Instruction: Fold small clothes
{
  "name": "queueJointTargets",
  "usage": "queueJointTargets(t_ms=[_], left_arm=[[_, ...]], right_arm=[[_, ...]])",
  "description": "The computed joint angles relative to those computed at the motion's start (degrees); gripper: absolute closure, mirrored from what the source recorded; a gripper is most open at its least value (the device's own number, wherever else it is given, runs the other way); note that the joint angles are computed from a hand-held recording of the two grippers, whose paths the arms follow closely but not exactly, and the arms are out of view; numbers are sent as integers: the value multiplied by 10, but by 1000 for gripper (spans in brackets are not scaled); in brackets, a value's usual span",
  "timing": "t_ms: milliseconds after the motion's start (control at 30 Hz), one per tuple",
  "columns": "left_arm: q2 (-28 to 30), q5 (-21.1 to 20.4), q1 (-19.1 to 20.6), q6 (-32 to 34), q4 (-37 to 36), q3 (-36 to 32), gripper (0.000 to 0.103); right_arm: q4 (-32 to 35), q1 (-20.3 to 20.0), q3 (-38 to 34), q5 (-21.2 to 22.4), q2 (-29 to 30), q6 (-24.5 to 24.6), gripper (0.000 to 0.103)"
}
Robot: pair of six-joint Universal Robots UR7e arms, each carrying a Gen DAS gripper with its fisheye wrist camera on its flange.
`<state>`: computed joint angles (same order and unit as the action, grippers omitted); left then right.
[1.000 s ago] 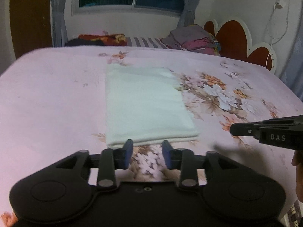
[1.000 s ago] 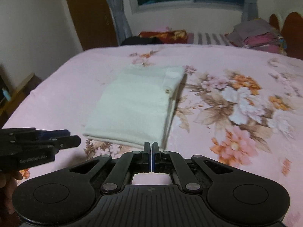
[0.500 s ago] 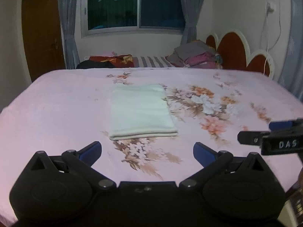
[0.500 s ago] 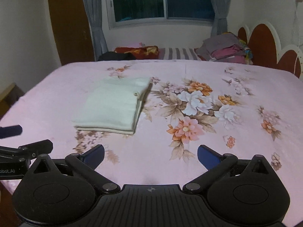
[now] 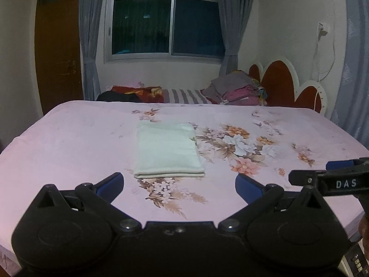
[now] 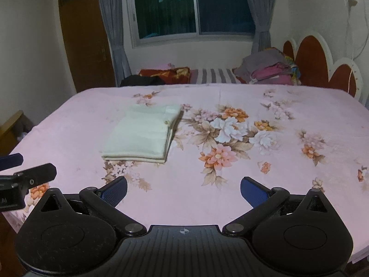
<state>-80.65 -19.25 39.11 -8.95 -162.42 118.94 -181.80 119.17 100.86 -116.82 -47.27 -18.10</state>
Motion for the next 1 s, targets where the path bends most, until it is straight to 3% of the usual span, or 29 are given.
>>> queueJointTargets(t_ms=[267, 1000], left_arm=[[-11, 11, -14, -19, 22, 16, 0], [-23, -1, -17, 4, 4, 24, 0]], right_arm=[[-26, 12, 31, -16, -13, 7, 0], [-31, 26, 37, -29, -15, 20, 0]])
